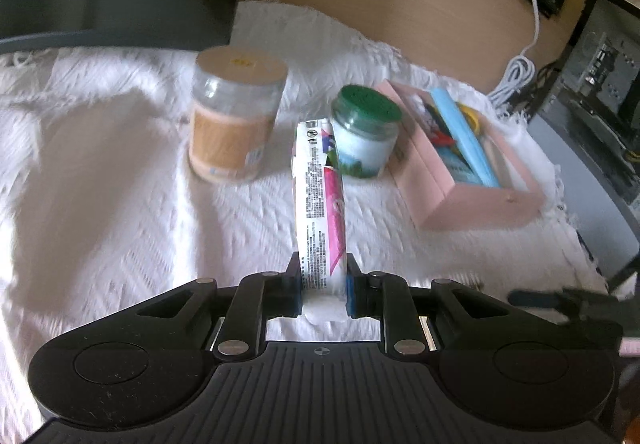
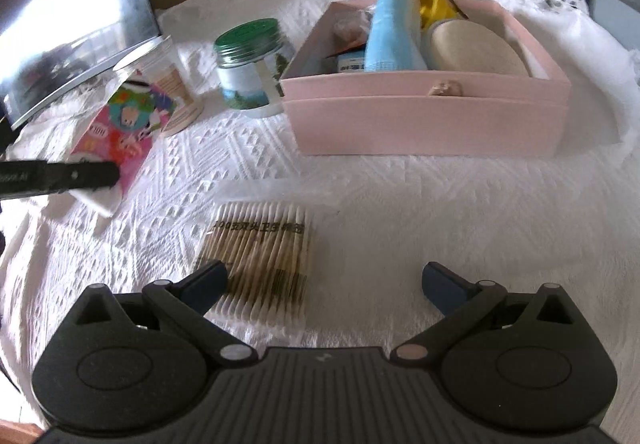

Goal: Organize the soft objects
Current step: 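Grasp the cotton swab bag with the right gripper while the left carries the tube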

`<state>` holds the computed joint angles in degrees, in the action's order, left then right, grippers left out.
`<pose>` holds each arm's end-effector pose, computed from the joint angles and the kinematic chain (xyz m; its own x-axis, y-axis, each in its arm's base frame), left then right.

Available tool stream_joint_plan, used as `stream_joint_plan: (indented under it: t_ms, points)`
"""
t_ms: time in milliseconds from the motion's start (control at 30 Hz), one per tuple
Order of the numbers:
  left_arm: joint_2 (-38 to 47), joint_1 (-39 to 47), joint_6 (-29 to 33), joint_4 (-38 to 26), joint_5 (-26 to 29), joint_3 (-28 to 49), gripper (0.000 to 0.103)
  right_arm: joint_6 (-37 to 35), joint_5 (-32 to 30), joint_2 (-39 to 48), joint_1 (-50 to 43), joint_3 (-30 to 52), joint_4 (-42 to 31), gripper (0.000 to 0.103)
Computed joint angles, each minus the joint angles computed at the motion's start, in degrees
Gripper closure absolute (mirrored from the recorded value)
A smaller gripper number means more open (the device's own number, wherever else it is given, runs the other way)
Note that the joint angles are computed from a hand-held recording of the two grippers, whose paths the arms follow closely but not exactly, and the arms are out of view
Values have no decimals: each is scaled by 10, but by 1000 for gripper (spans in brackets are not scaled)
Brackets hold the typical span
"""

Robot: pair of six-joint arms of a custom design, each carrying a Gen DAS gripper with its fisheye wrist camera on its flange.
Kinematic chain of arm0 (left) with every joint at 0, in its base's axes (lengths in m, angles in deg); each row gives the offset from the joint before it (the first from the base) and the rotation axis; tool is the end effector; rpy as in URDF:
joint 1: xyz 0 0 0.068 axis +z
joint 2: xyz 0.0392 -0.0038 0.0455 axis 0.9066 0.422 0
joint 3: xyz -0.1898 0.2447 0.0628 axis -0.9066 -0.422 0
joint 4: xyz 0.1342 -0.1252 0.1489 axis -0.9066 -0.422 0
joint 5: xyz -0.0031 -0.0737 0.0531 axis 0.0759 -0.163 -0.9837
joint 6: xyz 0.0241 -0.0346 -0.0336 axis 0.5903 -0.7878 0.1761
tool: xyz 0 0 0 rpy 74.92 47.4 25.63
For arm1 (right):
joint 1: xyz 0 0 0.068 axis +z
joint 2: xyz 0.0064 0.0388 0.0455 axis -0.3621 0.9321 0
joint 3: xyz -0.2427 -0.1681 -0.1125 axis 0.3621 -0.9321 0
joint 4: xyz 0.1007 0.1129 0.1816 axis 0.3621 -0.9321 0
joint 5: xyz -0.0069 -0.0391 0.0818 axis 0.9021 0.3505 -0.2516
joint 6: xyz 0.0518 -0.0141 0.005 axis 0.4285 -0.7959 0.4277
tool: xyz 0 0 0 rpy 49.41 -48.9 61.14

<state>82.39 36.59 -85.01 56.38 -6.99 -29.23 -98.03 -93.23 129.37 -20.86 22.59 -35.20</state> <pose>0.1762 -0.0824 0.1320 -0.6323 -0.3683 -0.6816 -0.2203 0.9289 -0.2976 0.2918 0.0192 0.1291 -0.7424 -0.3781 -0.5530 -0.5753 0.7829 0.2370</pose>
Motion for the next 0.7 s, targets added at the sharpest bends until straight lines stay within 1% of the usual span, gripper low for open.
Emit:
stream_joint_plan:
  t_ms: [67, 133, 167, 200, 267, 333, 433, 500, 533, 633, 667, 700]
  points:
    - [-12, -14, -14, -9, -9, -11, 81, -3, 0, 2, -2, 13, -22, 0]
    - [-23, -32, -30, -22, -18, -20, 81, 14, -2, -1, 0, 25, -46, 0]
    - [-28, -40, -38, -29, -21, -22, 81, 19, -16, -4, -3, 30, -59, 0]
    - [-30, -50, -46, -37, -27, -22, 81, 24, -26, -9, -2, 27, -61, 0]
    - [-31, -69, -59, -49, -38, -24, 81, 39, -25, -20, 11, 17, -47, 0]
    - [-31, -82, -69, -65, -46, -21, 81, 60, -4, -28, 40, 3, -22, 0]
    - [-32, -100, -88, -93, -58, -12, 81, 88, 63, -22, 98, -5, 7, 0]
    - [-39, -114, -98, -114, -68, -7, 81, 89, 99, -15, 123, -5, 21, 1]
    - [-43, -120, -100, -123, -72, -5, 81, 86, 102, -11, 129, -4, 25, 2]
    - [-52, -126, -100, -133, -74, -3, 81, 71, 100, -10, 131, -2, 25, 14]
    - [-52, -132, -106, -137, -78, -1, 81, 63, 101, -12, 130, -1, 23, 22]
    - [-52, -134, -107, -136, -77, -1, 81, 52, 98, -15, 127, 0, 17, 25]
